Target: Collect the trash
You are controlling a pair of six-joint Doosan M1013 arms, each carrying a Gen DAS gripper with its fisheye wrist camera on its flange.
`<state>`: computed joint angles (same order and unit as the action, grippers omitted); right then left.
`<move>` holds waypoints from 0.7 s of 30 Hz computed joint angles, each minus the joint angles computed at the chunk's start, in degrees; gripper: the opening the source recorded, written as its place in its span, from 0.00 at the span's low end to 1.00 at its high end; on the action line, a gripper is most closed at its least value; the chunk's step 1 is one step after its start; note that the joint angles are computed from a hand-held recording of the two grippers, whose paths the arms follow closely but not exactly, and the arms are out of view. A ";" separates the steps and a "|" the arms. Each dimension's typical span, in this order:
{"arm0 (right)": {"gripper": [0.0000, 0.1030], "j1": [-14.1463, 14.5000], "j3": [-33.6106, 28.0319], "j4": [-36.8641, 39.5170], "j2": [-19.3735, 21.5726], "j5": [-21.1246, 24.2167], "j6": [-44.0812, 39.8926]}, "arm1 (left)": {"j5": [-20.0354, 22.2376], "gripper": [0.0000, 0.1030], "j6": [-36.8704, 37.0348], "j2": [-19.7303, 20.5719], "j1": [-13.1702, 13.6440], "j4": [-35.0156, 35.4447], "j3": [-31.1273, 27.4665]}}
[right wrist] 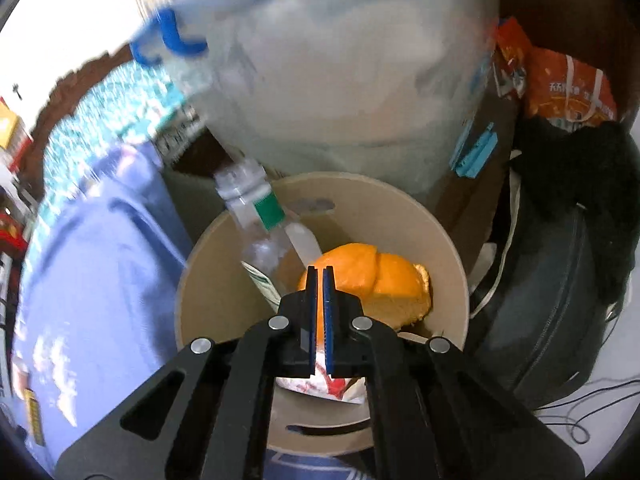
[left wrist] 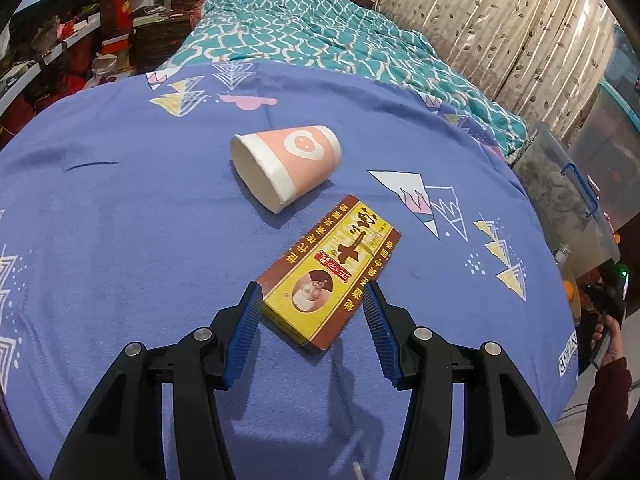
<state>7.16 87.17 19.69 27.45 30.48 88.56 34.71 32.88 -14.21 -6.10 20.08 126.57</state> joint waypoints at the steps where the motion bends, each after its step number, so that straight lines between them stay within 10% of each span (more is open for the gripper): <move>1: 0.04 -0.16 0.44 1.18 -0.72 -0.75 -0.91 | -0.36 0.48 0.37 -0.03 0.12 -0.43 0.13; 16: 0.10 -1.78 -4.91 -0.01 4.83 4.18 6.15 | 2.08 0.48 -0.63 0.95 1.06 -1.74 -0.17; 19: 0.75 -2.01 -4.56 -0.10 4.77 2.86 7.29 | 1.79 0.52 0.34 1.94 0.85 -1.94 -0.90; 21: 0.78 -1.83 -2.99 -1.78 3.81 -0.92 8.73 | 1.76 0.53 0.42 2.67 0.43 -1.49 -1.32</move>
<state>5.33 84.18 17.90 31.26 29.57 97.29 36.47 33.31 -11.53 -5.66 18.59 125.24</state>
